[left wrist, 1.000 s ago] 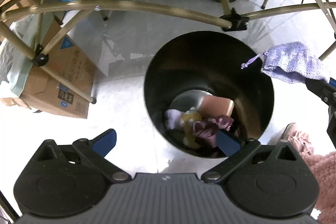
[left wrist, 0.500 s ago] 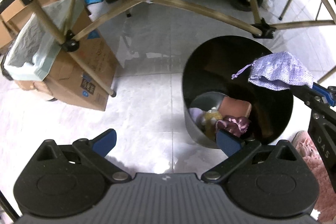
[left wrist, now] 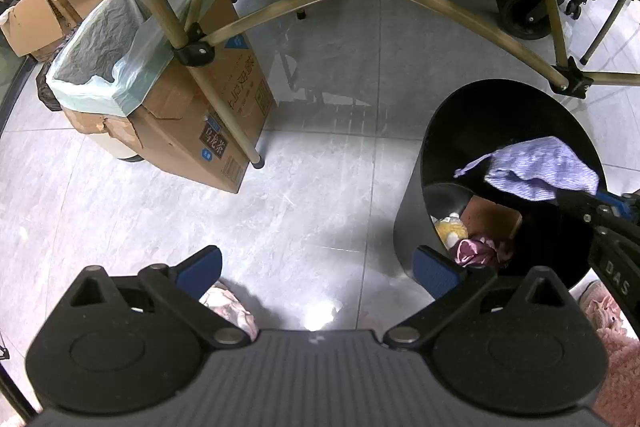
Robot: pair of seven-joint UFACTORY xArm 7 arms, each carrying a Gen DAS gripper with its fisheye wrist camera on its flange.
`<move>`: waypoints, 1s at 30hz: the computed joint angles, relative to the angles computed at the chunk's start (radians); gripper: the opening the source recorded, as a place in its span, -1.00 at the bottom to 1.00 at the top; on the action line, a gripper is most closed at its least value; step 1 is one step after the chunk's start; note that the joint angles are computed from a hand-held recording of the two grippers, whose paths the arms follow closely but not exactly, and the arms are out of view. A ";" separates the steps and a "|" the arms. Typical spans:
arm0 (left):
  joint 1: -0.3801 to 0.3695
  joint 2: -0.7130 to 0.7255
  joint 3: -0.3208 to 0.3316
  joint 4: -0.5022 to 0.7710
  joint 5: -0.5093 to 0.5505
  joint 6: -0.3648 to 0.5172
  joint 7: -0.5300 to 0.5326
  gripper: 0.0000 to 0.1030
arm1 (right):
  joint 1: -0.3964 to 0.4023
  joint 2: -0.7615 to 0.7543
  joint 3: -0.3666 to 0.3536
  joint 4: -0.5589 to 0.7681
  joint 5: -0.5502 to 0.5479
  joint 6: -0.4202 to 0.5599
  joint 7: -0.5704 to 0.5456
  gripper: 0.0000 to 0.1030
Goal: Collect trash
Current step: 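Lower the lilac bag into the bin and open the right gripper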
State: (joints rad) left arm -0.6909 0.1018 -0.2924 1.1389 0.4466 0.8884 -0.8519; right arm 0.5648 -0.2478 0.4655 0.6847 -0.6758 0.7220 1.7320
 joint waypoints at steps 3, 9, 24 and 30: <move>-0.003 0.006 -0.001 0.004 0.003 0.006 0.000 1.00 | -0.005 0.003 -0.024 -0.017 0.032 -0.061 0.000 -0.83; -0.003 0.017 0.003 0.011 -0.009 0.016 0.007 1.00 | -0.015 -0.023 -0.049 -0.071 0.164 -0.155 -0.019 -0.38; -0.011 0.027 0.005 0.018 -0.008 0.028 0.003 1.00 | -0.016 -0.046 -0.030 -0.069 0.296 -0.051 -0.079 1.00; -0.013 0.030 0.006 0.020 -0.009 0.032 0.004 1.00 | -0.017 -0.043 -0.030 -0.063 0.303 -0.049 -0.090 1.00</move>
